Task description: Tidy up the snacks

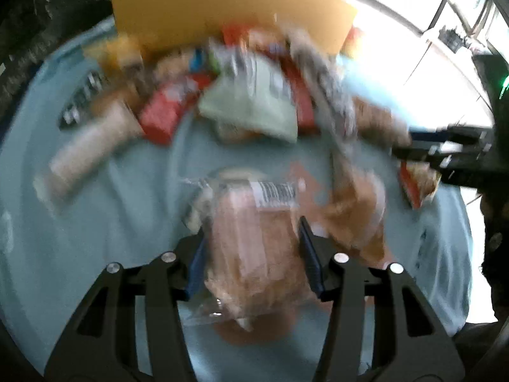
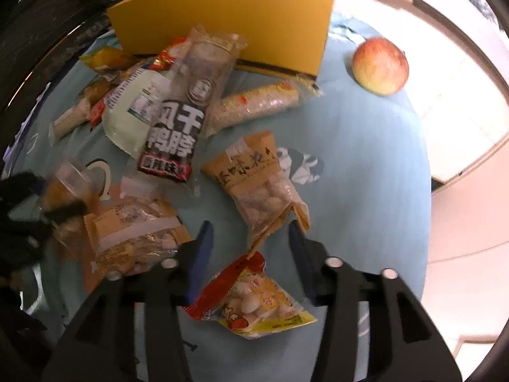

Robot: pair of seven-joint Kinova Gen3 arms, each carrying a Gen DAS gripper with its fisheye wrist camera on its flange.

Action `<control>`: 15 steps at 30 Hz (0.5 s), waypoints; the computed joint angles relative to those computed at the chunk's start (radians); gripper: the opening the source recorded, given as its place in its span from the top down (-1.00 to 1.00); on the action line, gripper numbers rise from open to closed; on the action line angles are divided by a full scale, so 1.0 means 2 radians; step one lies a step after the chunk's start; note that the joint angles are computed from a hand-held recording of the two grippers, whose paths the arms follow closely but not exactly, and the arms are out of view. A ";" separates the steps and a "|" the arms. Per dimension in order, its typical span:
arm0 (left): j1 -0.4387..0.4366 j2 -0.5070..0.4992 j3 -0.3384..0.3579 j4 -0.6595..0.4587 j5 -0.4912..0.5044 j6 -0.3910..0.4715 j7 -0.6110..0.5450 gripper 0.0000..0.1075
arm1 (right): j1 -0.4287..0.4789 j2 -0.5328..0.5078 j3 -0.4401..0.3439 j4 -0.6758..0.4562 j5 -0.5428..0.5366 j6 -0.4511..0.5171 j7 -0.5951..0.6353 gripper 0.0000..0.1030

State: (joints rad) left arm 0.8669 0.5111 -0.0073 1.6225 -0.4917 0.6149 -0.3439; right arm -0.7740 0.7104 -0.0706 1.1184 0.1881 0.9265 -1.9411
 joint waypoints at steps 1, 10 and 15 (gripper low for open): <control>0.010 0.001 -0.009 0.002 -0.006 -0.002 0.002 -0.03 | -0.003 0.007 0.001 -0.012 0.004 0.010 0.006 0.00; 0.028 -0.015 -0.024 0.049 -0.054 -0.047 0.027 0.04 | 0.004 0.060 0.003 -0.099 0.009 0.057 0.080 -0.15; 0.041 -0.009 -0.024 0.039 -0.070 -0.028 0.036 0.03 | 0.023 0.069 -0.010 -0.102 -0.018 0.059 0.128 -0.09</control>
